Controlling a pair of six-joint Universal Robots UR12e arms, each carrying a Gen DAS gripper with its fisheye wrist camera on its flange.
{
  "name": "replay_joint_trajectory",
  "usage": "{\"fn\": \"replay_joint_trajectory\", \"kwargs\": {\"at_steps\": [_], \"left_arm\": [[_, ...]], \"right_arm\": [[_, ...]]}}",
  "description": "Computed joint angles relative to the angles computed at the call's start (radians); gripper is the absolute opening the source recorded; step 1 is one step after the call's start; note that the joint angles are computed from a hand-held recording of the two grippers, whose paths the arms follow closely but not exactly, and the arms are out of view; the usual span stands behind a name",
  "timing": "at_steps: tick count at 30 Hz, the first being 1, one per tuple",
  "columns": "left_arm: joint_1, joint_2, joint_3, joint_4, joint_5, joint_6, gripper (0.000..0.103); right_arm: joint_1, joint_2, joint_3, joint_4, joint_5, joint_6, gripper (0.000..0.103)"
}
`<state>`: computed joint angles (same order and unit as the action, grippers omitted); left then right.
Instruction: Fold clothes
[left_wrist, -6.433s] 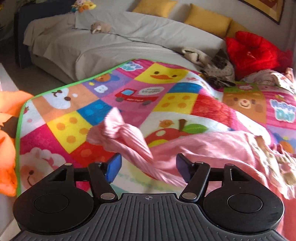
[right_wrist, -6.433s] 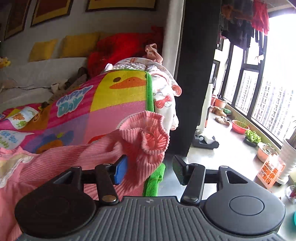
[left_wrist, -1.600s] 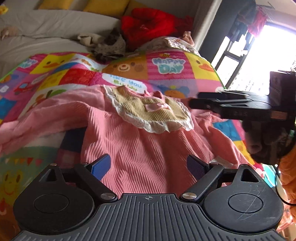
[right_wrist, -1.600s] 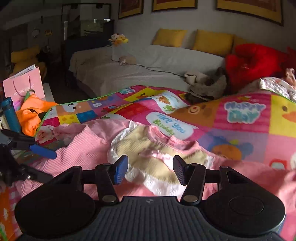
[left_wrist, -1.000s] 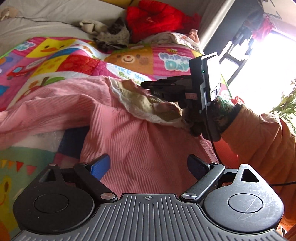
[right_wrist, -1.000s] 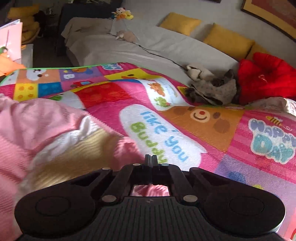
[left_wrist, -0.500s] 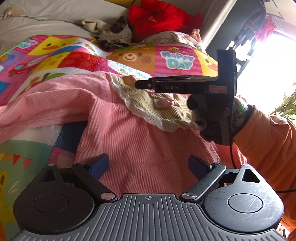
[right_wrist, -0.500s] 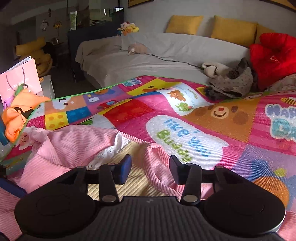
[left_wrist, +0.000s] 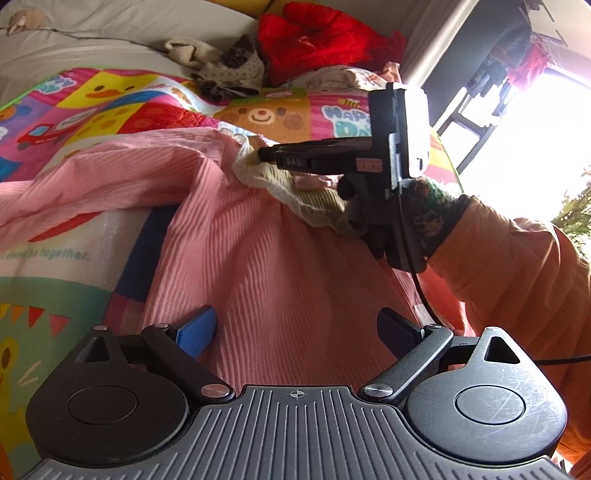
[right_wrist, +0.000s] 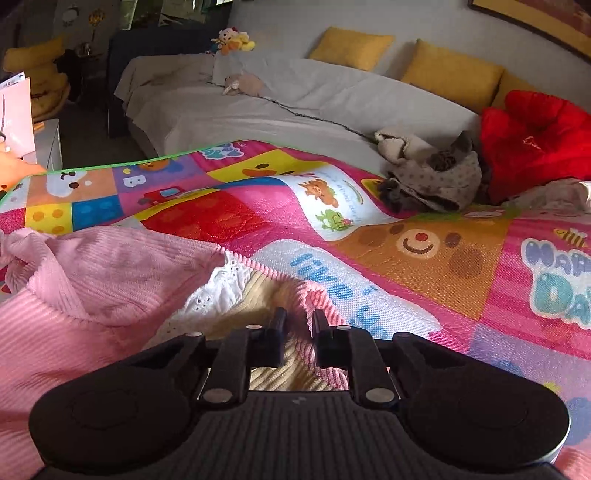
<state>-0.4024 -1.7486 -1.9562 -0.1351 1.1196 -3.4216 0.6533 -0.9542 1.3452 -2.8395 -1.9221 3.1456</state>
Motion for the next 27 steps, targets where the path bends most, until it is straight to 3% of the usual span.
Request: {"fn": "replay_joint_trajectory", "kwargs": {"at_steps": [2,5,11,14,18,22,27], "left_arm": [[-0.004,0.000,0.005,-0.011,0.012,0.001,0.098],[-0.009,-0.003,0.007,-0.006,0.022,-0.002,0.100],[-0.013,-0.014,0.007,0.037,0.034,-0.049,0.102],[-0.024,-0.018,0.017,0.038,0.060,-0.061,0.102],[-0.050,-0.044,0.045,0.098,0.088,-0.043,0.102],[-0.092,-0.086,0.073,0.167,0.214,-0.026,0.102],[-0.093,-0.097,0.074,0.134,0.215,-0.030,0.102]], "right_arm": [[0.007,-0.023,0.036,-0.048,-0.016,-0.010,0.043],[0.005,-0.086,0.117,-0.093,0.036,0.030,0.063],[0.010,-0.230,0.298,-0.062,0.144,0.197,0.072],[0.028,-0.276,0.370,-0.054,0.135,0.216,0.081],[0.048,-0.297,0.419,-0.039,0.072,0.257,0.090],[0.038,-0.300,0.433,-0.050,0.084,0.306,0.103],[0.035,-0.300,0.431,-0.041,0.093,0.301,0.103]]}}
